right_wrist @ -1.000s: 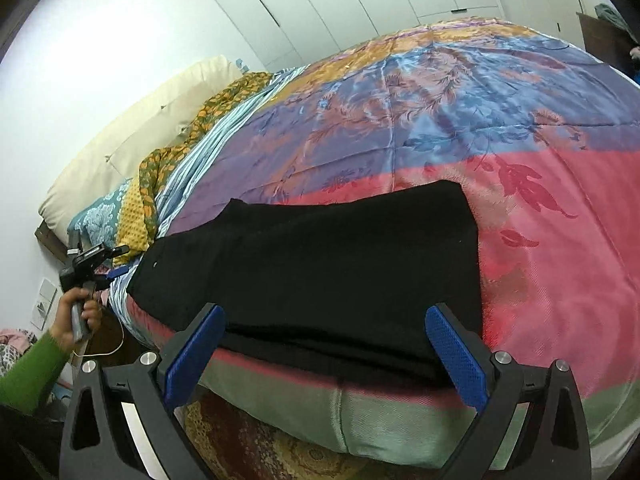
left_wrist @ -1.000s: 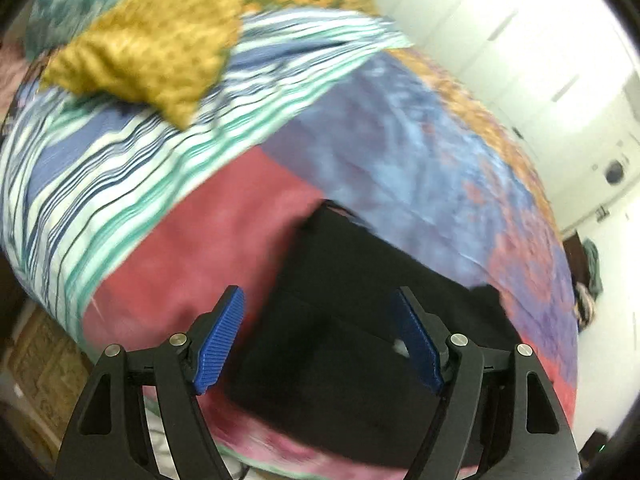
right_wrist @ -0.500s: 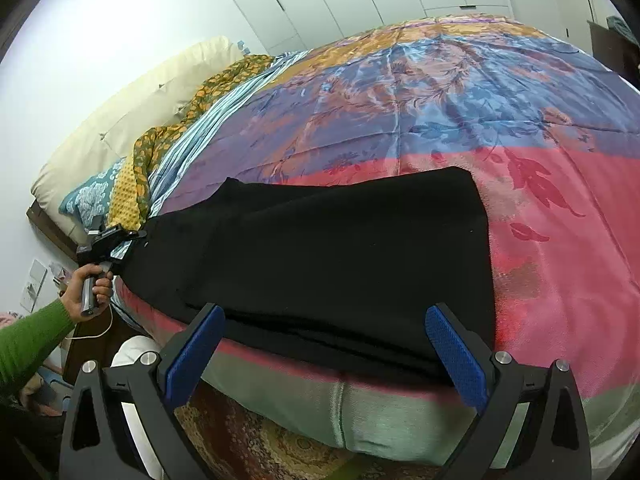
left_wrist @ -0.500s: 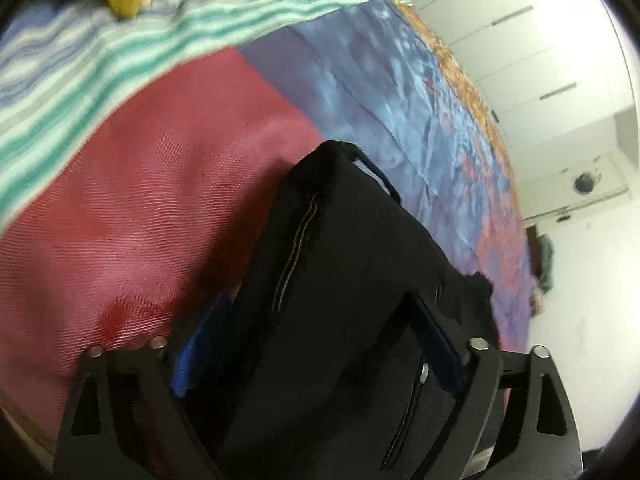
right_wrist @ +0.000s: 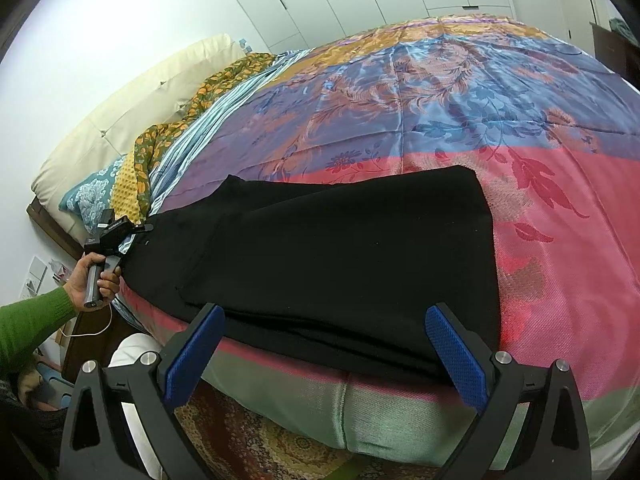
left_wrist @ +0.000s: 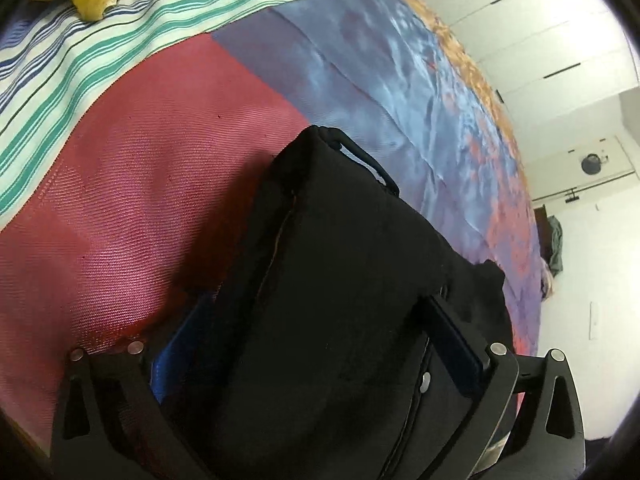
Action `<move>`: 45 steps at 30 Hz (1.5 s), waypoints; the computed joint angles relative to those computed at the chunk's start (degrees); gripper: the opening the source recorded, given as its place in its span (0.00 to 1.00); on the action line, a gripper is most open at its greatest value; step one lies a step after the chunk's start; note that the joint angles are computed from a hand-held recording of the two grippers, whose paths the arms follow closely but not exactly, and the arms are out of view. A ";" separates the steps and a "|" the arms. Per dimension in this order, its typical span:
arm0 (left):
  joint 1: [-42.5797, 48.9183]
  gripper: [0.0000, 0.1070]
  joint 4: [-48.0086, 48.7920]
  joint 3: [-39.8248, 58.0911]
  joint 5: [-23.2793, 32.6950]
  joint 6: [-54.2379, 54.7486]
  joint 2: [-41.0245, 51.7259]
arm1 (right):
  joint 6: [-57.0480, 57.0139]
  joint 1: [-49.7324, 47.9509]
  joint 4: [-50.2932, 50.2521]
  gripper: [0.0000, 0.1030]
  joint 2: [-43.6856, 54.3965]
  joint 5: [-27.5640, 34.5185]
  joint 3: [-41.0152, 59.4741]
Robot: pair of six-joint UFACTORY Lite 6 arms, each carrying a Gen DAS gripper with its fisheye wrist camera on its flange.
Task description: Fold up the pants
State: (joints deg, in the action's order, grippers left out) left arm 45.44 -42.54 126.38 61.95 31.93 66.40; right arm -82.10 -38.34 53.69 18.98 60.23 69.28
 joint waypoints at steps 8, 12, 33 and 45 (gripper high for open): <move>-2.11 0.62 1.40 -12.58 -10.09 -1.46 -9.43 | 0.26 0.17 0.20 0.97 0.02 0.10 0.26; -0.67 0.27 1.02 -13.98 -8.64 -2.04 -11.99 | 0.46 -0.15 0.60 0.97 0.52 0.80 0.76; -39.63 0.02 -21.50 -35.29 -7.41 -7.54 -43.97 | 5.21 -4.95 5.12 0.97 6.44 5.42 7.58; -54.71 0.50 -12.12 -33.24 -16.36 -8.54 -41.79 | 10.48 -12.20 9.52 0.97 13.32 9.52 17.54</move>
